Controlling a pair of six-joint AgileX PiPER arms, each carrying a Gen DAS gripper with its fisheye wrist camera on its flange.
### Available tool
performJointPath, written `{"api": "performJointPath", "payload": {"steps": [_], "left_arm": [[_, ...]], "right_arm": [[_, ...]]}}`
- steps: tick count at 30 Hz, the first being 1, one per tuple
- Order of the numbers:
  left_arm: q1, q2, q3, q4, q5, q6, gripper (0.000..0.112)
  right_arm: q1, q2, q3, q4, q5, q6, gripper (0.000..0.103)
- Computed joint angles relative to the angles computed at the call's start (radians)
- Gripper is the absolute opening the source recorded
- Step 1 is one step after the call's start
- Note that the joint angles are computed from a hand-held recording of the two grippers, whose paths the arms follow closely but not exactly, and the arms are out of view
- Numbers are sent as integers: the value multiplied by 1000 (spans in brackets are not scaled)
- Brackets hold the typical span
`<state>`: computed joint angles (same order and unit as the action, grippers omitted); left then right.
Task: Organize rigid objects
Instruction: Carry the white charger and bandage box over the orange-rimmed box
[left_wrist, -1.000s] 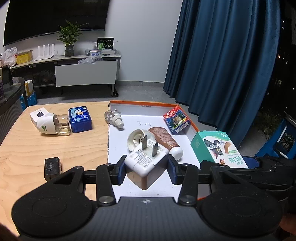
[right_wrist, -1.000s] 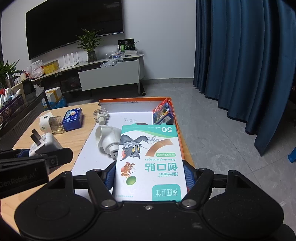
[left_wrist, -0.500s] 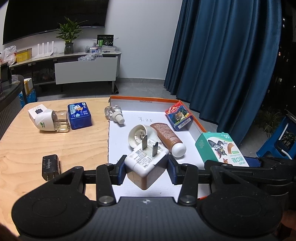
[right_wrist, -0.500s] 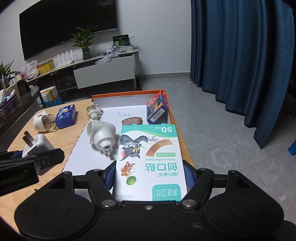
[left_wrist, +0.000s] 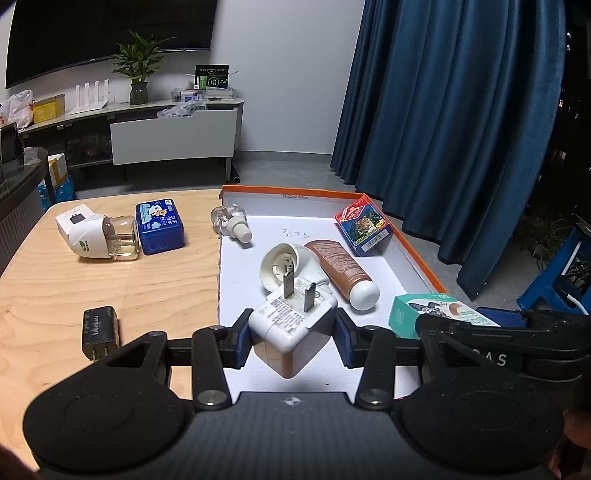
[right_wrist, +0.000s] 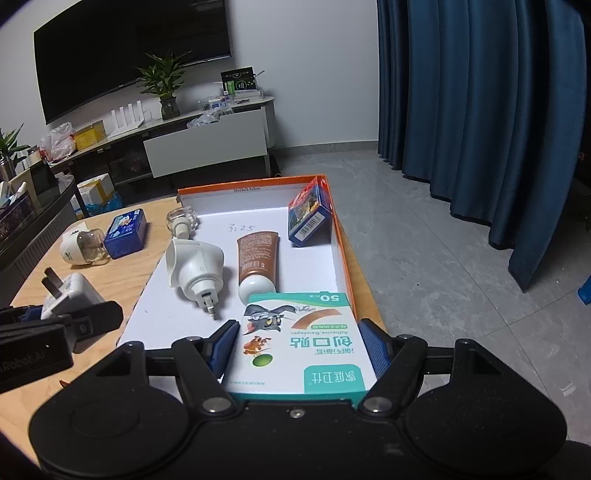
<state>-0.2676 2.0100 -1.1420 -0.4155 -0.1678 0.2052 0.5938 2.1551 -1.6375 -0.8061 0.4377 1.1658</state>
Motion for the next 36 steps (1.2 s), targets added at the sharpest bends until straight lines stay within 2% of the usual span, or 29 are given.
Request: {"api": "performJointPath", "payload": {"steps": [19, 36], "left_arm": [[8, 15, -30, -2, 3, 6, 45], [13, 7, -30, 25, 5, -13, 45]], "right_arm": [[13, -10, -20, -99, -5, 56, 84], [20, -2, -40, -112, 7, 55, 84]]}}
